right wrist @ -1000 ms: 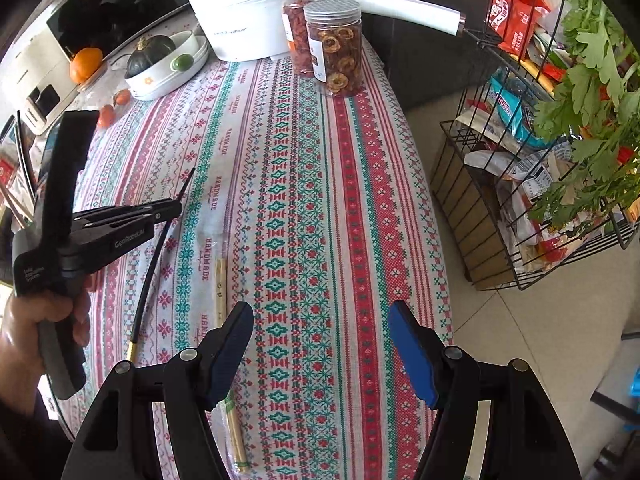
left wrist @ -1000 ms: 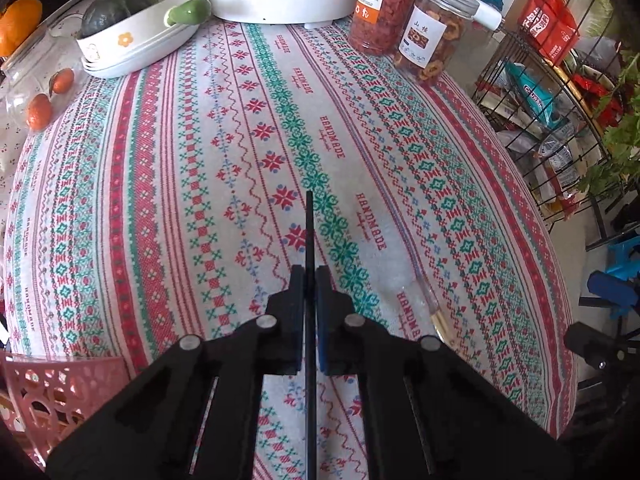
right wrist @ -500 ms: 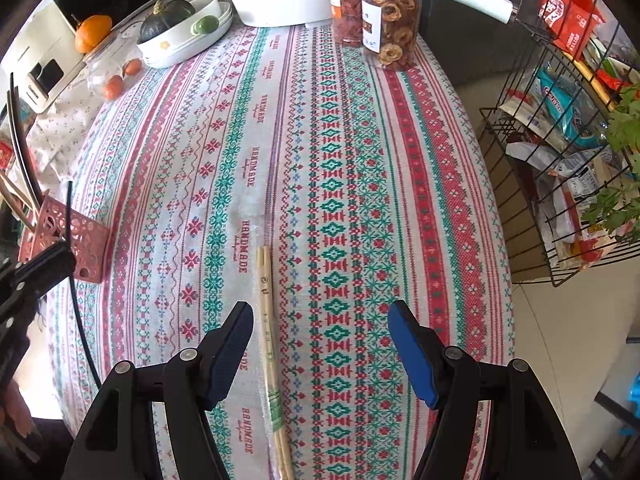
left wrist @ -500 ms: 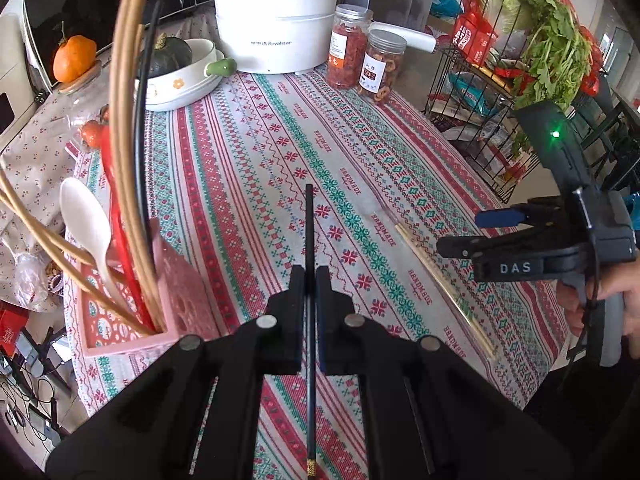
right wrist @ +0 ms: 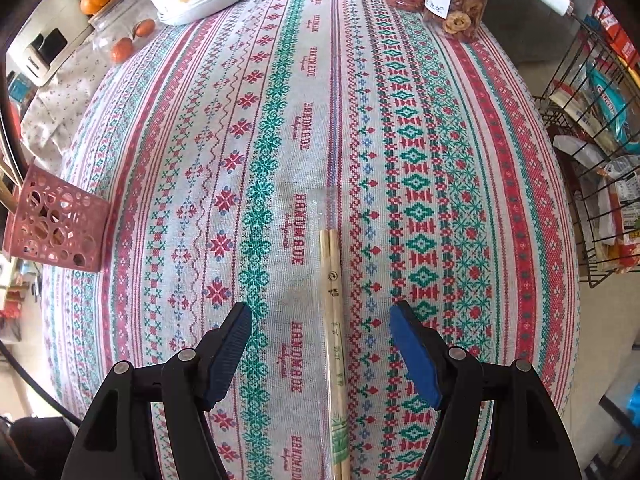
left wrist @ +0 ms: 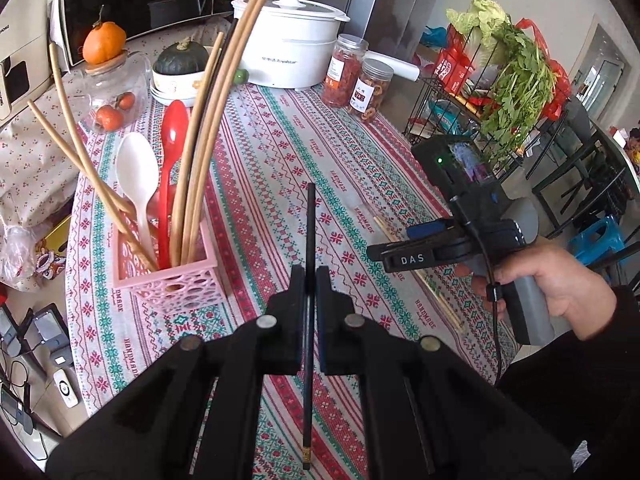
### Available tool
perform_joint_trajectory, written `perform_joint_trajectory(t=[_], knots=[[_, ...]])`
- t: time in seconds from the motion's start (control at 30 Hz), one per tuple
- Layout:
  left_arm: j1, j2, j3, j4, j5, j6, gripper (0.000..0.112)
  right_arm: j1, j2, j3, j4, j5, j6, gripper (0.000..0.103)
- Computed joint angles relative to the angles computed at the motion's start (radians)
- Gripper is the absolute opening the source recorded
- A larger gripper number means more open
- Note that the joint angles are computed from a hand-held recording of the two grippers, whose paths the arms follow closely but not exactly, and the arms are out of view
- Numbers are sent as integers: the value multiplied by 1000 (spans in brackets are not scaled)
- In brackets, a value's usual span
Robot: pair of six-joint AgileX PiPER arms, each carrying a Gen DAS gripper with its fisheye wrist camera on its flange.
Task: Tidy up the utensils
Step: 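Grasp the last bamboo chopstick with the right tool while the left tool carries the black chopstick, then lower the black chopstick into the pink basket and open the left tool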
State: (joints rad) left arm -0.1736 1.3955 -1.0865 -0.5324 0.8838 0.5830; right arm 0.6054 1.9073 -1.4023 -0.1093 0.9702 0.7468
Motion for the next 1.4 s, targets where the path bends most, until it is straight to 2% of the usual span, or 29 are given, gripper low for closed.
perform_joint_trajectory(t=[0.13, 0.27, 0.33, 0.37, 0.43, 0.5, 0.6, 0.7, 0.77, 1.03, 1.23, 1.4], knots=[[56, -28, 9, -49, 30, 40, 6, 50, 67, -86, -88, 63, 23, 74], [89, -31, 7, -72, 43, 59, 6, 76, 92, -130, -111, 60, 25, 62], [101, -28, 3, -78, 47, 61, 6, 92, 114, -173, -114, 74, 30, 48], [108, -28, 2, -82, 49, 64, 6, 95, 117, -180, -116, 73, 29, 45], [118, -31, 3, -87, 50, 69, 6, 103, 131, -206, -116, 71, 28, 26], [129, -37, 5, -95, 53, 77, 6, 109, 140, -220, -108, 64, 23, 12], [144, -45, 5, -109, 59, 88, 6, 127, 159, -253, -128, 81, 40, 10], [159, -56, 3, -124, 73, 106, 6, 135, 131, -219, -135, 56, 67, 10], [172, -65, 2, -131, 82, 119, 6, 135, 66, -130, -149, -4, 93, 10], [235, -96, -11, -185, 123, 158, 6, 223, -166, 35, -304, -107, 263, 10], [264, -142, -20, -253, 133, 190, 6, 291, -328, 120, -468, -124, 432, 10], [312, -178, -27, -335, 155, 233, 6, 367, -410, 142, -655, -105, 583, 10]])
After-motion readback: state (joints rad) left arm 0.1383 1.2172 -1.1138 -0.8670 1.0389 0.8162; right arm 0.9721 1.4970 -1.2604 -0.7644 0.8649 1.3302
